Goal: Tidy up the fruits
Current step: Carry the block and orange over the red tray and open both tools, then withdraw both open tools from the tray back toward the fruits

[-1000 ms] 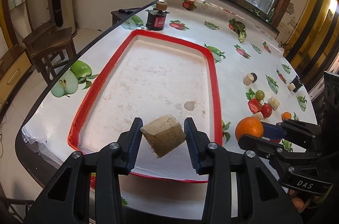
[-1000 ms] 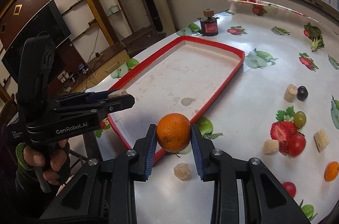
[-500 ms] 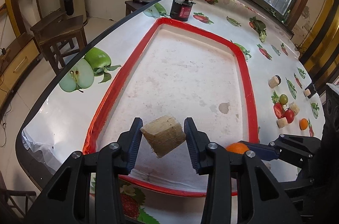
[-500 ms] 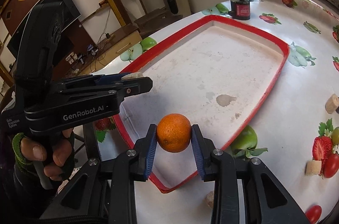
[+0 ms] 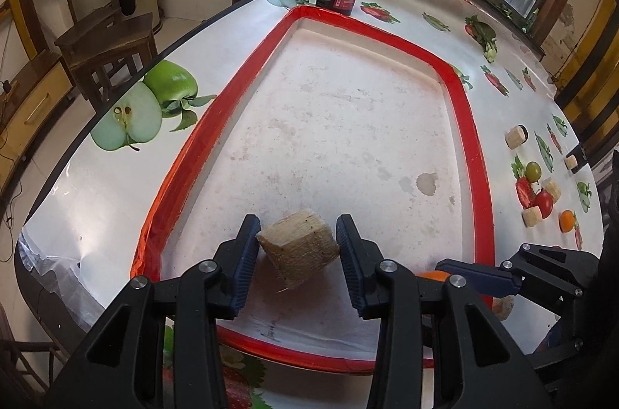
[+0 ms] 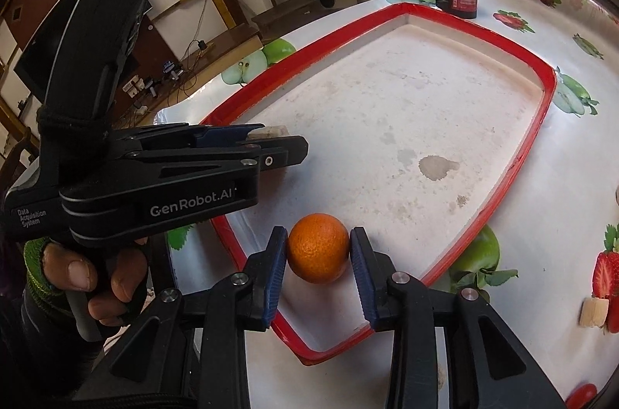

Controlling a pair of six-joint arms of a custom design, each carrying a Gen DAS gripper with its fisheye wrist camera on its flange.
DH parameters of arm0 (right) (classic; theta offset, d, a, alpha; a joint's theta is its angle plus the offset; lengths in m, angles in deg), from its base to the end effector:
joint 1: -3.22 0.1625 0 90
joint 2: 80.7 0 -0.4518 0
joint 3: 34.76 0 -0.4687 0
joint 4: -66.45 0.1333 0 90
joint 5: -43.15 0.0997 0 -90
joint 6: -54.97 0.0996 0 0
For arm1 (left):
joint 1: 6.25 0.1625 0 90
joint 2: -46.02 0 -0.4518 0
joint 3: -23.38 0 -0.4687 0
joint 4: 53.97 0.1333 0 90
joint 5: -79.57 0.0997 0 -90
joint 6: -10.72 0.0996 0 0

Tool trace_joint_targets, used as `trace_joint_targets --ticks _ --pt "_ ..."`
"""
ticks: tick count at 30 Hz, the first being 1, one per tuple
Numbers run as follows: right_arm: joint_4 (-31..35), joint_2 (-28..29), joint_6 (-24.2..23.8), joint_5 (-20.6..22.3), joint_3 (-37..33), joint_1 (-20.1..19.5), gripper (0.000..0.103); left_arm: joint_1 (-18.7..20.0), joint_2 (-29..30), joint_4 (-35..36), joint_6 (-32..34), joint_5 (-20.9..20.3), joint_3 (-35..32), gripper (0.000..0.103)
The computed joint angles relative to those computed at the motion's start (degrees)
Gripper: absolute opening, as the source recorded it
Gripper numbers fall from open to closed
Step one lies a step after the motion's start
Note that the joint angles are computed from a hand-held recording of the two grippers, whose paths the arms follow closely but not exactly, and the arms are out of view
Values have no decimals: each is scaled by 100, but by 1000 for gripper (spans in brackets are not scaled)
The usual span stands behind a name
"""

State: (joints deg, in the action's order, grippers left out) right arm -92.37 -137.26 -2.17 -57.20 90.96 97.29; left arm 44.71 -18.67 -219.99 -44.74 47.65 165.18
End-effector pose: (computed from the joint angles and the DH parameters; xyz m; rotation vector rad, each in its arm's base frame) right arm 0.1517 -0.5053 0.0029 1.5178 -2.5644 -0.1285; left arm -0.0805 -0.4451 0.0595 -0.3137 2.2587 -0.9150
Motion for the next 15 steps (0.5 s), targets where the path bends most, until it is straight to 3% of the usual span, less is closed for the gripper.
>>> trace_joint_targets --ticks 3,8,10,15 --pt "-68 -39 -40 45 34 -3 53 -2 -33 175 -108 -12 -21 39" --pt "-113 -125 -87 69 81 -14 53 -46 -150 521 -390 -51 -29 42" --pt "-117 -183 -108 82 111 -25 53 -109 -191 647 -523 14 -11 56" --pt "-122 -443 -198 148 251 -109 53 -272 -296 951 -757 136 5 57"
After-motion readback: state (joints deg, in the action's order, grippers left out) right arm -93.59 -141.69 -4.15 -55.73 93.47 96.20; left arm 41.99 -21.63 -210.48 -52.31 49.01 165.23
